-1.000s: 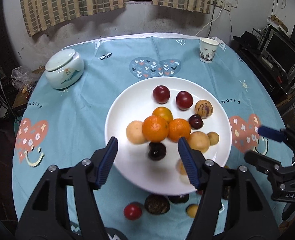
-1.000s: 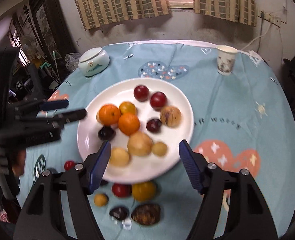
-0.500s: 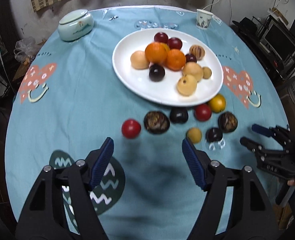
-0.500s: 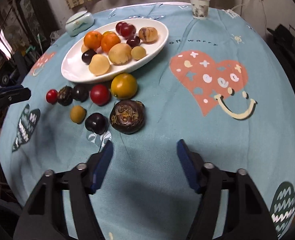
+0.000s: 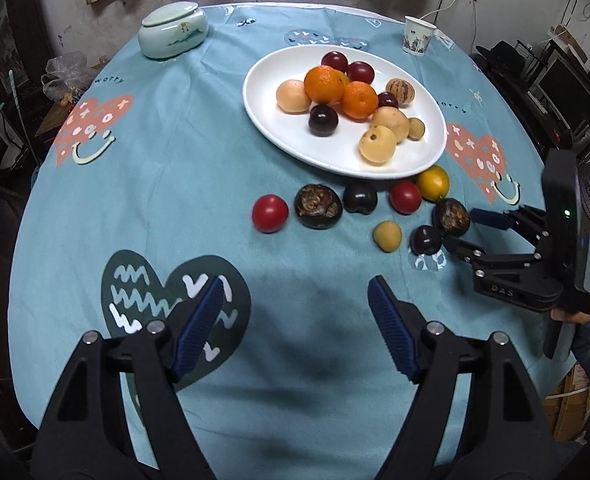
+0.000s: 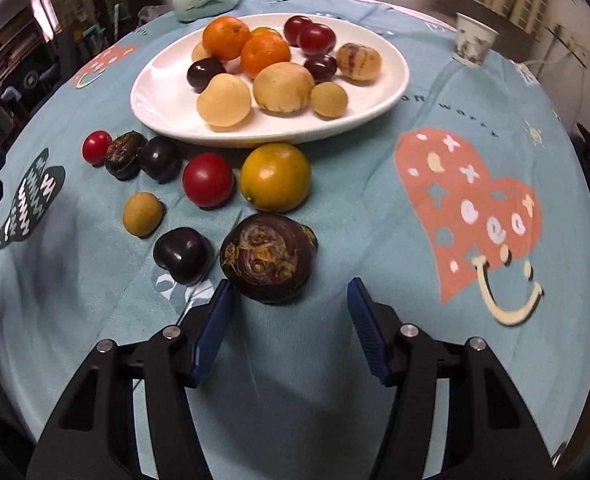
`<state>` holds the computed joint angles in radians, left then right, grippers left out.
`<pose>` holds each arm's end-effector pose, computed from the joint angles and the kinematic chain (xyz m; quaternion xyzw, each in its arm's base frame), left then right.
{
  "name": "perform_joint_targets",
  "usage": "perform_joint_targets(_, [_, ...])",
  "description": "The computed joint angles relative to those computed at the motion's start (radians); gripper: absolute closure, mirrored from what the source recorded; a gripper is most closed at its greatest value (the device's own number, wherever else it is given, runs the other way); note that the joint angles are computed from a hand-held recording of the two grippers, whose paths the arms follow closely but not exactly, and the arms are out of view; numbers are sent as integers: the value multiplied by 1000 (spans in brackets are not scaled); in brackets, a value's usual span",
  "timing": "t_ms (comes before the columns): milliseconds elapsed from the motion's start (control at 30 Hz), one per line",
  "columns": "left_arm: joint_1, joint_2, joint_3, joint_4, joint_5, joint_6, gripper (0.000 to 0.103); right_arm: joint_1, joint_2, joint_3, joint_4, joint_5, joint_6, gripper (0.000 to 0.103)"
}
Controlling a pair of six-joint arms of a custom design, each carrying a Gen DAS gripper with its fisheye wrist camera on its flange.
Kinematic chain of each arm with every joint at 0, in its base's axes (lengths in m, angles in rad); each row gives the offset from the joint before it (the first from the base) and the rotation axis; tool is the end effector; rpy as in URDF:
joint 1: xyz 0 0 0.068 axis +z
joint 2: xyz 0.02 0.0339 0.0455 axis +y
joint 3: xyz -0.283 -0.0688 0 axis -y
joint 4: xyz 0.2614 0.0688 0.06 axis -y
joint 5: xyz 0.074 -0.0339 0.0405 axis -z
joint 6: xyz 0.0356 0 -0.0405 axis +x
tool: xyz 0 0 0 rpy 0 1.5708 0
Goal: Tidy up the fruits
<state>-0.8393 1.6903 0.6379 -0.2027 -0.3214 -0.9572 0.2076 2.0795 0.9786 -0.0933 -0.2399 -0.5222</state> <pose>0.1879 -0.1926 0.0947 -0.0825 0.9717 -0.0229 0.2203 0.3599 0.0845 0.0538 -0.3690 0.9031 0.0870 0.2020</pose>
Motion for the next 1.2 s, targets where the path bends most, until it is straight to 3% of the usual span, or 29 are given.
perform_joint_targets(67, [-12, 23, 19, 2, 9, 1, 26, 7, 13, 19, -11, -11, -26, 46])
perform_joint_targets(133, [-27, 49, 46, -2, 14, 7, 26, 6, 16, 31, -31, -39, -59, 56])
perform_joint_targets(433, [-64, 215, 256, -5, 34, 138, 26, -115, -39, 10, -103, -162, -35, 57])
perform_joint_targets(767, [-59, 478, 565, -92, 35, 293, 27, -239, -100, -87, -122, -228, -52, 57])
perform_joint_targets(900, [-55, 542, 641, -133, 30, 326, 32, -259, -101, -83, -137, -239, -55, 57])
perform_joint_targets(967, [-51, 563, 662, -156, 29, 334, 39, -259, -100, -81, -133, -241, -48, 57])
perform_joint_targets(1200, [-36, 582, 651, -141, 40, 364, 43, -257, -107, -82, -131, -256, -33, 57])
